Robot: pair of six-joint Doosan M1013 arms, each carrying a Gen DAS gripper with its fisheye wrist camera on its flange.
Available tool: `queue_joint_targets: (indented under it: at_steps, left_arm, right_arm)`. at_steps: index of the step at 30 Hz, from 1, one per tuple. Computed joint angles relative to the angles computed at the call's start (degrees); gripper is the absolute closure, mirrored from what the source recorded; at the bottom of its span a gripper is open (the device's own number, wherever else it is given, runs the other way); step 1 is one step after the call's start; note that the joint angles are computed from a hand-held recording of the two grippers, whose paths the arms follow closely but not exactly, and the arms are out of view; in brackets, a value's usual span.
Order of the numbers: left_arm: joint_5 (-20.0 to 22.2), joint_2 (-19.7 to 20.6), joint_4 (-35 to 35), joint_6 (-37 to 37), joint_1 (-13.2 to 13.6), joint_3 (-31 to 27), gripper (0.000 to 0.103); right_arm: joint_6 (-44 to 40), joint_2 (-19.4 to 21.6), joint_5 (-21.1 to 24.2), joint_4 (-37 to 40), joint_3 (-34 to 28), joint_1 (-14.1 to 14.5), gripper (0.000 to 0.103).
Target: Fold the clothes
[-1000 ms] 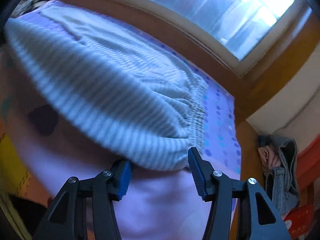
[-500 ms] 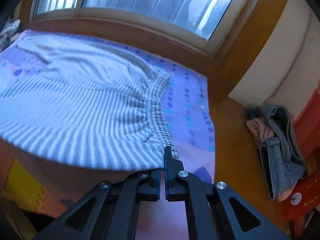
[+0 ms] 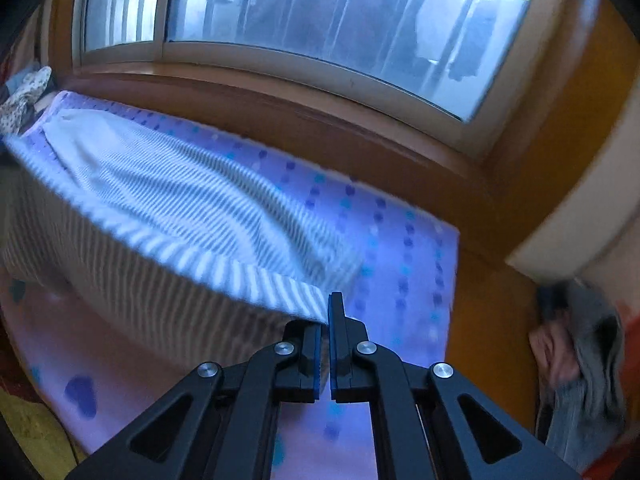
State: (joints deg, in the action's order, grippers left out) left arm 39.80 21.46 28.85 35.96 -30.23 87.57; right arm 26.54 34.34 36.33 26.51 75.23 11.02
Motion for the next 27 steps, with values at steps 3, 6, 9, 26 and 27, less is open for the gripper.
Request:
queue_joint_targets:
  at_steps: [3,6,9,26,27]
  left_arm:
    - [2.3,3.3,-2.9,3.3,3.0,-3.5,0.099]
    - [3.8,6.7,-7.8,6.2,5.7,-6.1,0.099]
    - [4.4,9.0,-9.3,5.7,7.2,-7.5,0.099]
    - [0.2,11.5,-16.4,5.2,10.3,-6.1,0.090]
    - [-0.4,11.0,-16.3,5.7,10.4,-5.5,0.089]
  right_arm:
    - [2.9,4.6,5.0,-4.0,-7.2,1.2,0.100]
    - [5.9,8.9,9.8,-8.2,-13.4,2.1,0.099]
    - [8.1,12.2,13.2,-10.8,-17.9,2.8,0.098]
    - [17.2,10.7,12.3,-11.4,-18.1,2.0,0.055]
    - [16.7,9.8,12.1,-9.7,-16.8,2.0,0.055]
